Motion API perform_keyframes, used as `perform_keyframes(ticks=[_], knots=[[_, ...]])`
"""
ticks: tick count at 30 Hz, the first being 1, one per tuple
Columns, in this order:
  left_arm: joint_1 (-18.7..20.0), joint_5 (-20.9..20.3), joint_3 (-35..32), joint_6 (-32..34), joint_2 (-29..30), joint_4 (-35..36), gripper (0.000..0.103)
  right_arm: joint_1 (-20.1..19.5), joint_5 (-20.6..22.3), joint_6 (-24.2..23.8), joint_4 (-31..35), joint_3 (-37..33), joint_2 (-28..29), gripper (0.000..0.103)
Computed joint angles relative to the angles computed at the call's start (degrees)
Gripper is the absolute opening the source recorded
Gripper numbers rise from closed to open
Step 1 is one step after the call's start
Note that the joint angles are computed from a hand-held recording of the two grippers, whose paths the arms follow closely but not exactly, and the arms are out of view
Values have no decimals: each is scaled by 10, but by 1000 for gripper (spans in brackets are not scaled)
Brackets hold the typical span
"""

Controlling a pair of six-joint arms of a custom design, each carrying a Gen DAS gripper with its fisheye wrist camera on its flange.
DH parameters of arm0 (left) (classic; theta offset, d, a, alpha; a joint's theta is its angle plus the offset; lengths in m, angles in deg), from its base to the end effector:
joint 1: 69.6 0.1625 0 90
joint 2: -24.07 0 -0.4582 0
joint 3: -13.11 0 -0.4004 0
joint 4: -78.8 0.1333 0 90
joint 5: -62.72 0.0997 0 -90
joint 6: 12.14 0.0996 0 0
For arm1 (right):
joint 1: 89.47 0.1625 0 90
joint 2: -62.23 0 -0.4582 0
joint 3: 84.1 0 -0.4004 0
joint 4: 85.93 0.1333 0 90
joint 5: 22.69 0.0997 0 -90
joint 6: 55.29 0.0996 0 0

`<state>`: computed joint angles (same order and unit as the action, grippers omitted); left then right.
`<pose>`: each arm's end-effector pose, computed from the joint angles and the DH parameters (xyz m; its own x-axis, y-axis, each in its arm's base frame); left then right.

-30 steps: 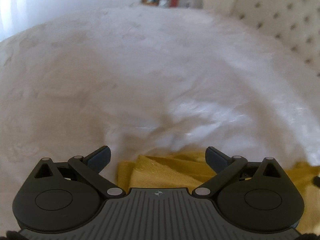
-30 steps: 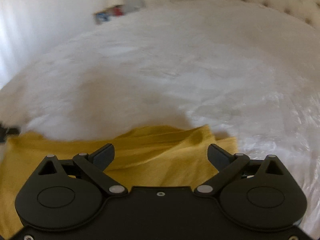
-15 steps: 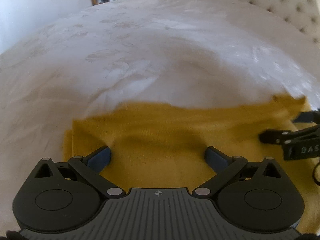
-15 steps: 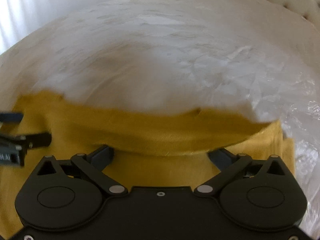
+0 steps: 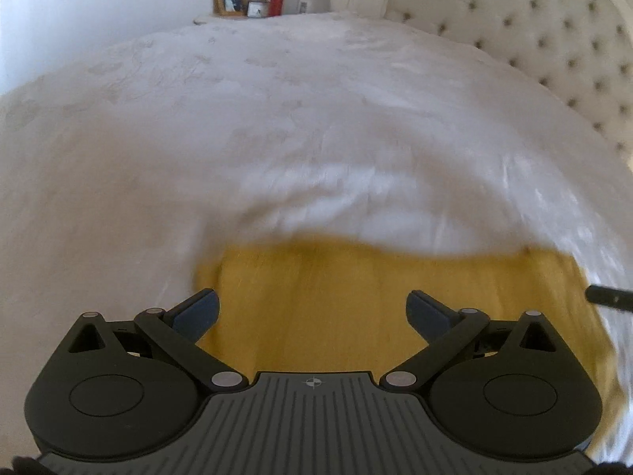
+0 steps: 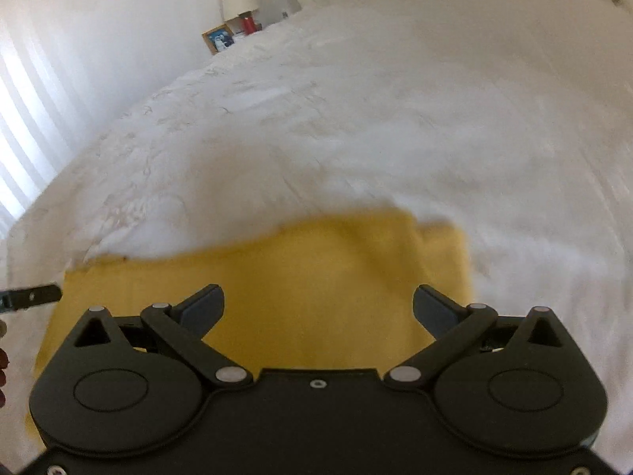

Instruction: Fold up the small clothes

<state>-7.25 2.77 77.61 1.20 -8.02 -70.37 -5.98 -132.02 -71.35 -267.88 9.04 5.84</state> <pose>-0.2341 -0.8415 0.1592 -0.7523 0.3790 -0.5389 0.6042 0.7230 -0.3349 0.0194 -0.7153 0.3328 -0.8892 0.2055 0.4087 -0.1887 0.6492 -0.7368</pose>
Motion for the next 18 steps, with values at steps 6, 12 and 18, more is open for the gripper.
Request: perform_keyframes(ticks=[6,12,18], knots=[[14,-18,126,-28,-79,-32,103,-31,19,19,-30,109,-69,102],[22,-40,198,-47,-117,-59,103,-57,89,39,-36,149,-92,103],[20,-58,168,-58,-87,-52,103,-67,157,52,-28,138,-77,103]])
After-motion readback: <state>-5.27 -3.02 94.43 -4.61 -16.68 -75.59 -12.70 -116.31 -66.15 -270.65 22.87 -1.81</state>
